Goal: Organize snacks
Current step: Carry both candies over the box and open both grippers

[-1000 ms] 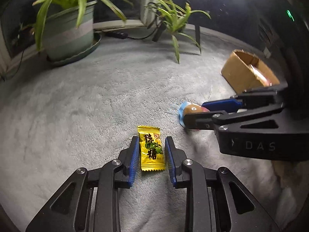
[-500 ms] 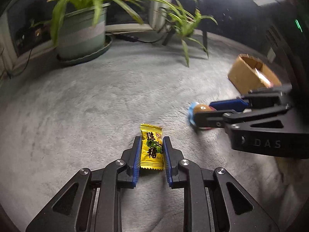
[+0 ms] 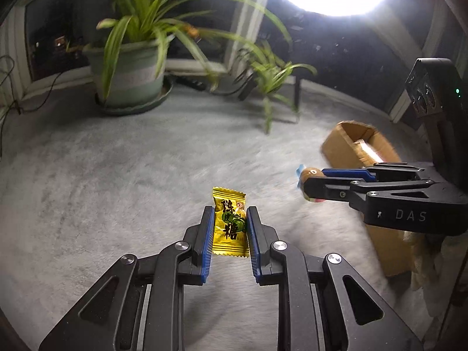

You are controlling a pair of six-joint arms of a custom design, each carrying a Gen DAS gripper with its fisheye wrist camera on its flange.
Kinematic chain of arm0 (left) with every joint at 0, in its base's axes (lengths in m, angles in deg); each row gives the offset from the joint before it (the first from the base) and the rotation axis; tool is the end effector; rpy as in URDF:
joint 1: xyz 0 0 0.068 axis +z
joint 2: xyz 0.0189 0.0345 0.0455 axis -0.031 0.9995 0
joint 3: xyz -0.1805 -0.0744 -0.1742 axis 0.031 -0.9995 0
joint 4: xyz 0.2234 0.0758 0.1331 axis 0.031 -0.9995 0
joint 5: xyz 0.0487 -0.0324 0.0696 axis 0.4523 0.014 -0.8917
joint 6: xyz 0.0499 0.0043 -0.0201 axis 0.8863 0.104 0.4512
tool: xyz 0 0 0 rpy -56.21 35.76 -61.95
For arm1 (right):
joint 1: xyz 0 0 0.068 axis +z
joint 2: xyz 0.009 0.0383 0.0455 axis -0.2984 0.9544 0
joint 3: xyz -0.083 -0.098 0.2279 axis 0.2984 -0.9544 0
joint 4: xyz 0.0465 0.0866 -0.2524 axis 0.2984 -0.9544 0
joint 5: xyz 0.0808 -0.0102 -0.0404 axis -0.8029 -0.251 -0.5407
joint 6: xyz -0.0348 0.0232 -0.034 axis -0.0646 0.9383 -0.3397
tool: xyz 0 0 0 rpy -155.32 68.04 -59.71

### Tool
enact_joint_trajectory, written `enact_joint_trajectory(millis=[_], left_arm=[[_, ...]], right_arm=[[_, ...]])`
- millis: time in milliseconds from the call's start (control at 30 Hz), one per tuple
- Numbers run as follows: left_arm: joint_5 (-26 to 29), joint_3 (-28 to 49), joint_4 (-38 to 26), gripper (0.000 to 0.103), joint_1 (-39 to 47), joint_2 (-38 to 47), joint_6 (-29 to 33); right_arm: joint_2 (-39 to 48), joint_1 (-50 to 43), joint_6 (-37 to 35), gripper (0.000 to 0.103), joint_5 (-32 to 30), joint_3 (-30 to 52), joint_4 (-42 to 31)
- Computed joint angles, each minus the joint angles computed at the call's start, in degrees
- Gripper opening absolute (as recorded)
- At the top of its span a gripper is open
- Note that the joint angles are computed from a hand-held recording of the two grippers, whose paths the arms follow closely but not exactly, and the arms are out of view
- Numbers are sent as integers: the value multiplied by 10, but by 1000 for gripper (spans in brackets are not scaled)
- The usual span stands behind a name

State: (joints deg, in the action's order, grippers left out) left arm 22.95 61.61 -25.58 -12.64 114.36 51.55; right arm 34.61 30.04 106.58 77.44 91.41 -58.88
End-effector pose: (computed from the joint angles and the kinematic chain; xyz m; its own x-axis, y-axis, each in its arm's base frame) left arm 0.2398 -0.0575 0.1685 -0.7347 0.2198 -0.6418 0.4351 0.8785 -0.1972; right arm 0.2524 0.2642 0.1895 -0.8710 0.0246 -0.4907 -0.0950 0.9715 0.2172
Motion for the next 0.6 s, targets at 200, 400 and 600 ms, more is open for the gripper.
enact_joint_trajectory(millis=[200, 400, 600], left_arm=[[-1, 16, -29, 20, -62, -46, -26], [-27, 34, -32, 20, -149, -61, -60], [-49, 49, -23, 20, -223, -56, -98]], right_arm=[[-106, 7, 21, 31, 37, -60, -25], [-208, 16, 49, 31, 77, -118, -69], [-307, 24, 87, 31, 117, -170, -130]])
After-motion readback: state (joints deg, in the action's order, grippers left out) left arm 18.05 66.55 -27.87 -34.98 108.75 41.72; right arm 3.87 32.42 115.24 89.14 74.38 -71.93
